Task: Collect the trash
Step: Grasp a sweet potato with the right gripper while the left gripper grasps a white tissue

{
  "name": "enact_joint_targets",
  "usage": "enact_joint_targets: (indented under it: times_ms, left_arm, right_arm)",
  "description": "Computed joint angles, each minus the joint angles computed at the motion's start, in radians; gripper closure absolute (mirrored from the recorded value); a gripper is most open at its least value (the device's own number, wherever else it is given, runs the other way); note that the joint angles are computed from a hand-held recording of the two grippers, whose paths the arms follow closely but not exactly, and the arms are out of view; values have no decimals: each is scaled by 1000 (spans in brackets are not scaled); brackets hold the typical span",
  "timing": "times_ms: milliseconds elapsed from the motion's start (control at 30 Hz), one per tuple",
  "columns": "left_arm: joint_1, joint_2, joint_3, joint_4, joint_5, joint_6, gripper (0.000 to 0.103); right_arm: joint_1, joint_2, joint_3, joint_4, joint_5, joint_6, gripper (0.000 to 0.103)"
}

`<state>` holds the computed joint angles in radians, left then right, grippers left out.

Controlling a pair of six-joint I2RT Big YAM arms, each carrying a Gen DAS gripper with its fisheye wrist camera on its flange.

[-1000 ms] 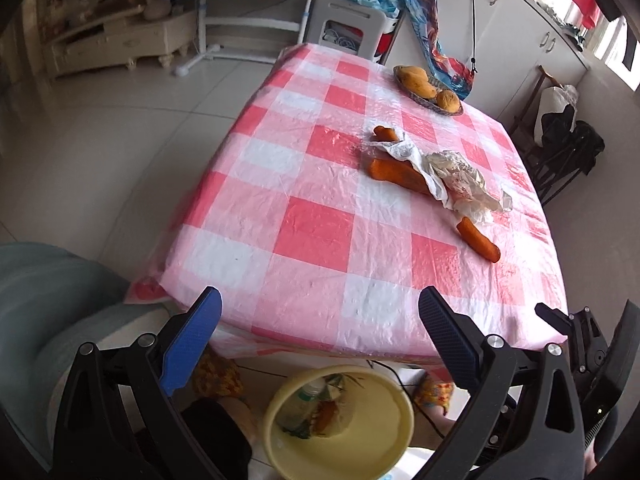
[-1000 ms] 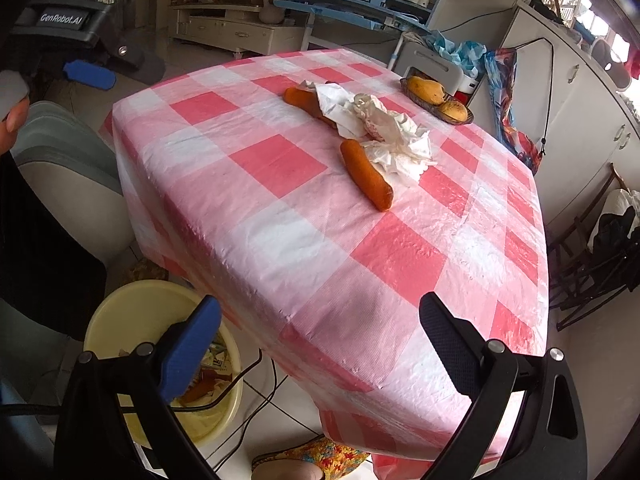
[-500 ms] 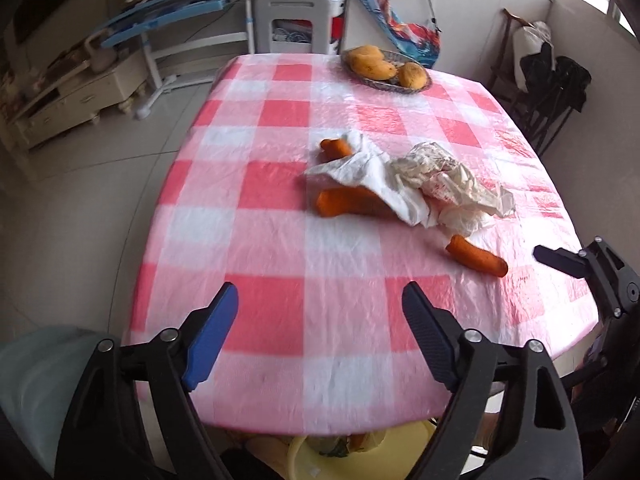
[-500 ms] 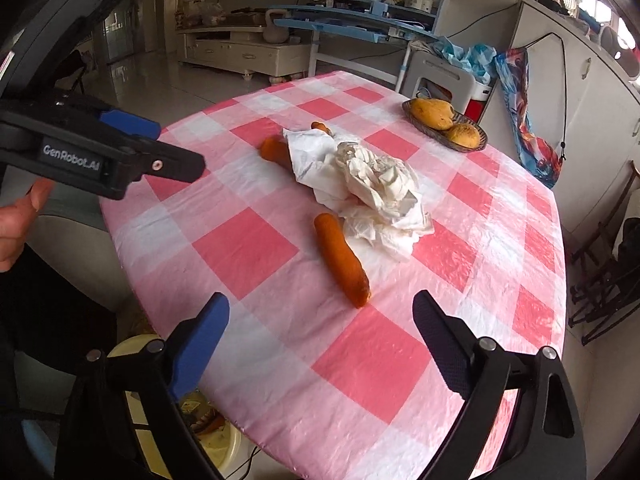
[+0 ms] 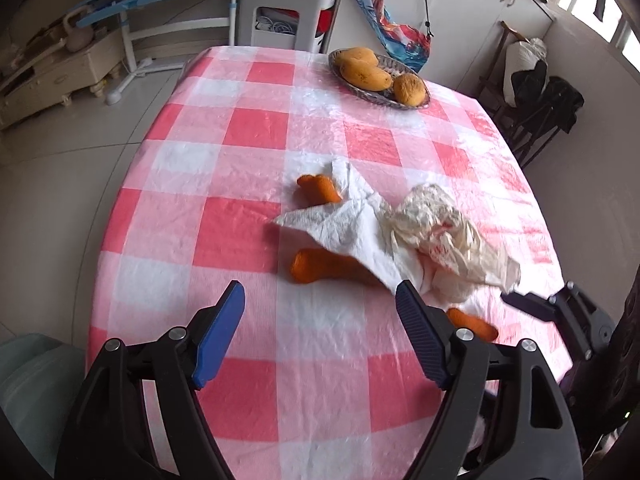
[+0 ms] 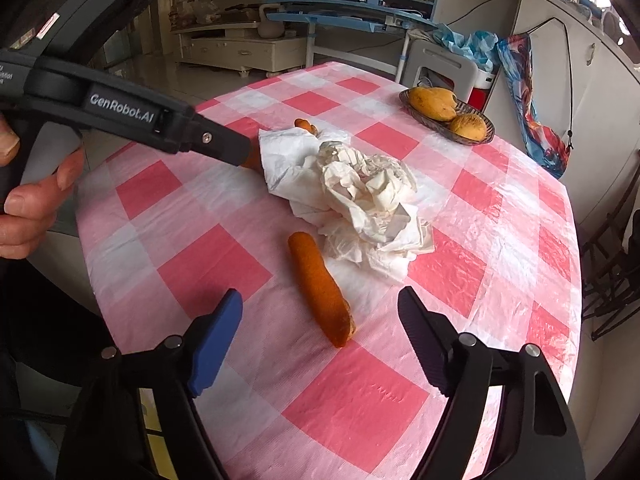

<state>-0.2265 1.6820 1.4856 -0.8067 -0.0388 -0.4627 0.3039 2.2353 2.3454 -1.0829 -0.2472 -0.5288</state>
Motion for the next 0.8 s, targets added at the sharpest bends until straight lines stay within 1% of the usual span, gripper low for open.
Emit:
enact_joint_targets:
  times_ms: [100, 167, 233, 267, 300, 333, 367, 400, 433, 467, 500, 533, 633, 667, 700, 767, 800]
  left_arm:
    - [-4, -49, -51, 4, -22, 13, 28]
    - [-11, -57, -53, -7, -50, 39, 28]
    - [-22, -95, -92, -13, -81, 67, 28]
    - [-26, -91, -82, -24, -90, 77, 29]
    - [-35, -118, -112, -26, -107, 87, 30]
    - [-42, -112, -100, -39, -125, 92, 42]
    - [-47, -134, -123, -52, -126, 99, 60]
    - [-47, -158, -147, -67, -108, 101, 72]
    - [-46, -164, -148, -78, -91, 97, 87]
    - [-45, -189, -167, -85, -72, 94, 96]
    - [-49, -234, -207, -84, -65, 95, 100]
    - [-52, -248, -207, -87, -67, 98, 100]
    - [-62, -370, -278, -82, -60, 90, 101]
    - [-56, -393, -282, -78, -46, 88, 101]
    - [-55, -459, -320, -76, -30, 83, 101]
    - [-60, -541, -356, -70, -17, 77, 101]
    - [-63, -617, -393, -76, -17, 73, 101]
  right_arm:
    - [1, 22, 35, -26, 3, 0, 33]
    - [1, 32, 50, -36, 2, 0, 35]
    - [0, 38, 62, -47, -6, 3, 37]
    - [0, 37, 60, -47, -8, 1, 38]
    - [0, 32, 53, -46, -15, -3, 42]
    - [0, 31, 51, -49, -22, -7, 47]
    - [0, 28, 47, -52, -30, -10, 49]
    - [0, 27, 46, -56, -38, -12, 55]
    - [0, 26, 45, -61, -44, -12, 60]
    - [-1, 29, 50, -70, -54, -10, 62]
    - [-3, 33, 58, -81, -63, -7, 68]
    - [-4, 37, 67, -92, -71, -4, 73]
    - [-9, 34, 63, -100, -87, 5, 83]
    - [-11, 30, 58, -100, -93, 7, 83]
    - [-12, 23, 46, -97, -97, 7, 83]
    - [-15, 7, 19, -83, -101, 7, 83]
    - [-16, 0, 8, -77, -106, 9, 83]
